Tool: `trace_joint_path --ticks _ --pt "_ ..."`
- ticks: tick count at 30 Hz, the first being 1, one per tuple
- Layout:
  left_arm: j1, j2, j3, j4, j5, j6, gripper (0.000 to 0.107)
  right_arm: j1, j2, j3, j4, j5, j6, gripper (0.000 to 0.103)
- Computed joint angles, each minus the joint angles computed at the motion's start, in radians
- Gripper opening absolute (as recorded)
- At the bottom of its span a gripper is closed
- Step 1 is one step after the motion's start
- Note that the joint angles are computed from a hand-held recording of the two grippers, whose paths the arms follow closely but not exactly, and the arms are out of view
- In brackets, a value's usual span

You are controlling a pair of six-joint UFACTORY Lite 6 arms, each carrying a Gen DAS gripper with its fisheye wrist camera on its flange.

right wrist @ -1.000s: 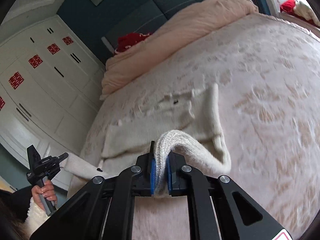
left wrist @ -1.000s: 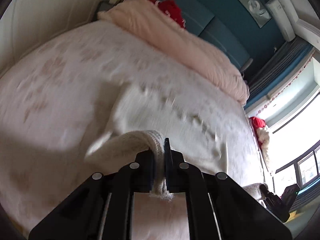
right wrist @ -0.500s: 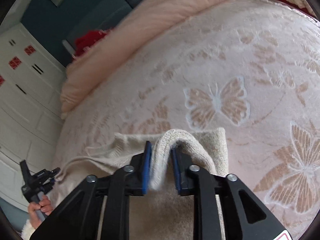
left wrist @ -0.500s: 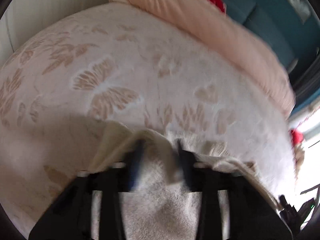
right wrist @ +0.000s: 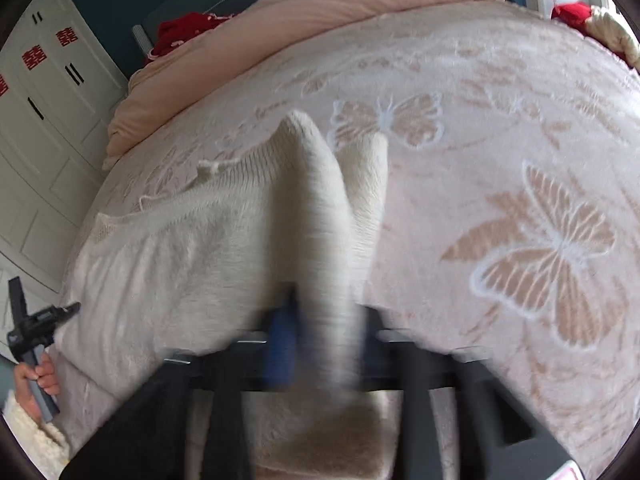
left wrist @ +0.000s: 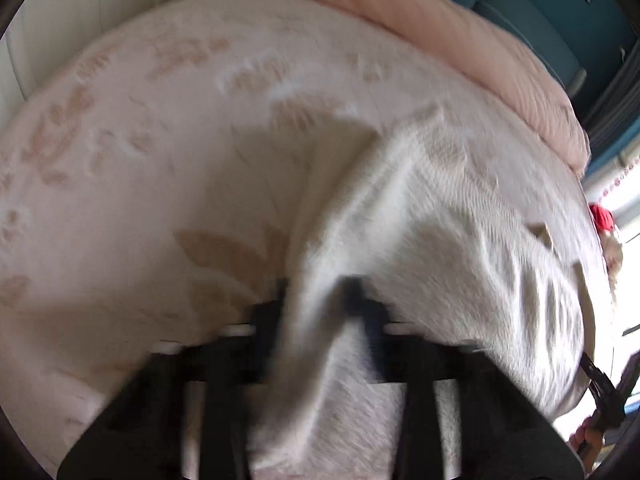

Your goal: Fold small clothes

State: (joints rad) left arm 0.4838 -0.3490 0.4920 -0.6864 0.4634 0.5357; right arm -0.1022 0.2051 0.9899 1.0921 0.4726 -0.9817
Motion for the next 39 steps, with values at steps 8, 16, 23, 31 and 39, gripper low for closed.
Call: trace_joint_path --ticks 8,16,23,31,39 --pt "-0.059 0.002 -0.028 0.263 -0.083 -0.281 0.017 -0.044 0.060 -0.015 -0.056 -0.076 -0.007 0.009" --pt "-0.301 -0.156 0.148 0.705 0.005 -0.747 0.043 0.042 -0.019 0.201 -0.240 -0.014 0.223 0.022" --pt "-0.456 0.433 0.444 1.026 -0.074 -1.148 0.043 0.181 0.476 0.661 -0.722 -0.013 0.712 0.010" --pt "-0.425 0.209 0.248 0.967 -0.121 -1.065 0.044 0.181 0.153 0.334 -0.632 -0.111 0.657 0.017" --pt "0.110 -0.434 -0.141 0.374 0.186 -0.371 0.073 -0.013 -0.297 -0.267 -0.330 -0.103 0.295 0.070"
